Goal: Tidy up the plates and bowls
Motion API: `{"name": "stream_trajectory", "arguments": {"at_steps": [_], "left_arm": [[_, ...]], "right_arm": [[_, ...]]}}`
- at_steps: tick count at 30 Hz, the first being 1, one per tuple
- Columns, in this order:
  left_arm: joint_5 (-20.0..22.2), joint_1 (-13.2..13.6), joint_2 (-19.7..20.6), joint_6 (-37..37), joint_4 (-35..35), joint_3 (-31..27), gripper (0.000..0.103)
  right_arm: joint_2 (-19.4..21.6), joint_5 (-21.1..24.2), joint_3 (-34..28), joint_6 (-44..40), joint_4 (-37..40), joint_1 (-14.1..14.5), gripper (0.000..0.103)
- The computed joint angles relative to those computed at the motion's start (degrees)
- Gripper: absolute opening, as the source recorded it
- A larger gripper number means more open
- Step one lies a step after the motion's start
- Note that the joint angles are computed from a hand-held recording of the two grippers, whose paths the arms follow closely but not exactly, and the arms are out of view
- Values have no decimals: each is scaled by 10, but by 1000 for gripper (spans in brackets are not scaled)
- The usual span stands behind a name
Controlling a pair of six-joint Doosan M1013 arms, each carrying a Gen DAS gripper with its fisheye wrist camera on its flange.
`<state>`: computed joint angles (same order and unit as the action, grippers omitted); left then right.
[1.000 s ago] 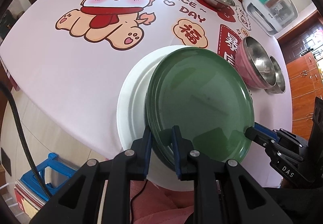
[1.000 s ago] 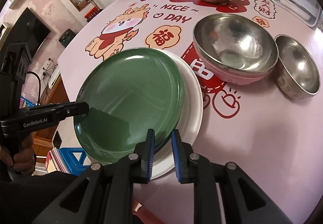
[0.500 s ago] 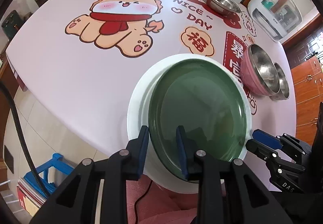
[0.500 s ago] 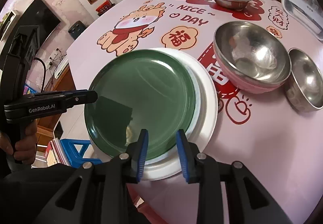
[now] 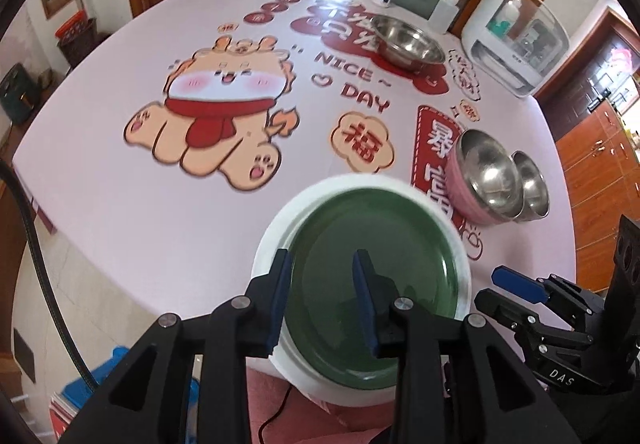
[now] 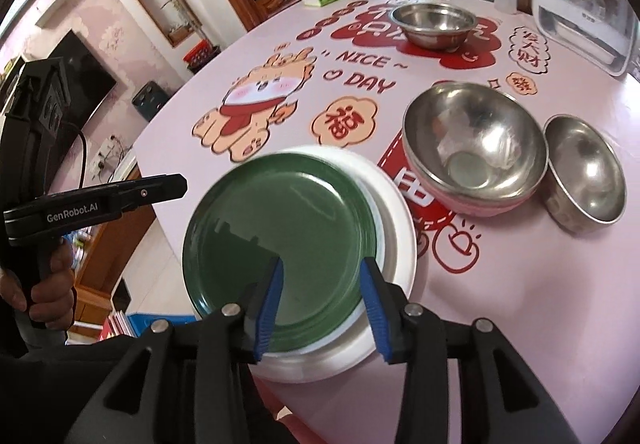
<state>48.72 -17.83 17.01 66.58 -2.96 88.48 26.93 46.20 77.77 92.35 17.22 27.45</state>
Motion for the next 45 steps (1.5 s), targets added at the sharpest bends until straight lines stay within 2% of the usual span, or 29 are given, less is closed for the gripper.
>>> {"name": "stream_trajectory", "arguments": {"at_steps": [3,6,16,21,26,30,34,40,42,45], "left_arm": [[-1,5,1,34,-13,-6,30],[-10,19,2,90,-55,-13,31],[-6,67,5,268,-152,-44,37],[15,95,12,343,-175,-65,37],[28,126,20,417,-206,-89,48],[37,145,31,458,-228,-113,49],[45,156,45,472,-240,-137,50],[57,157,69,440,-212,-180,50],[64,155,80,427,-203,-200,50],[71,152,98,412,-187,-233,50]], "right_arm": [[-1,-13,-1,35,-19,5,46],[0,-22,-7,86,-50,13,46],[15,-34,-47,299,-184,51,48],[33,-26,-82,399,-254,70,51],[57,-8,-127,507,-327,87,58],[77,18,-166,538,-342,92,58],[97,67,-214,555,-368,95,58],[120,111,-276,528,-375,87,59],[126,115,-292,523,-378,83,58],[129,99,-306,519,-376,74,59]]}}
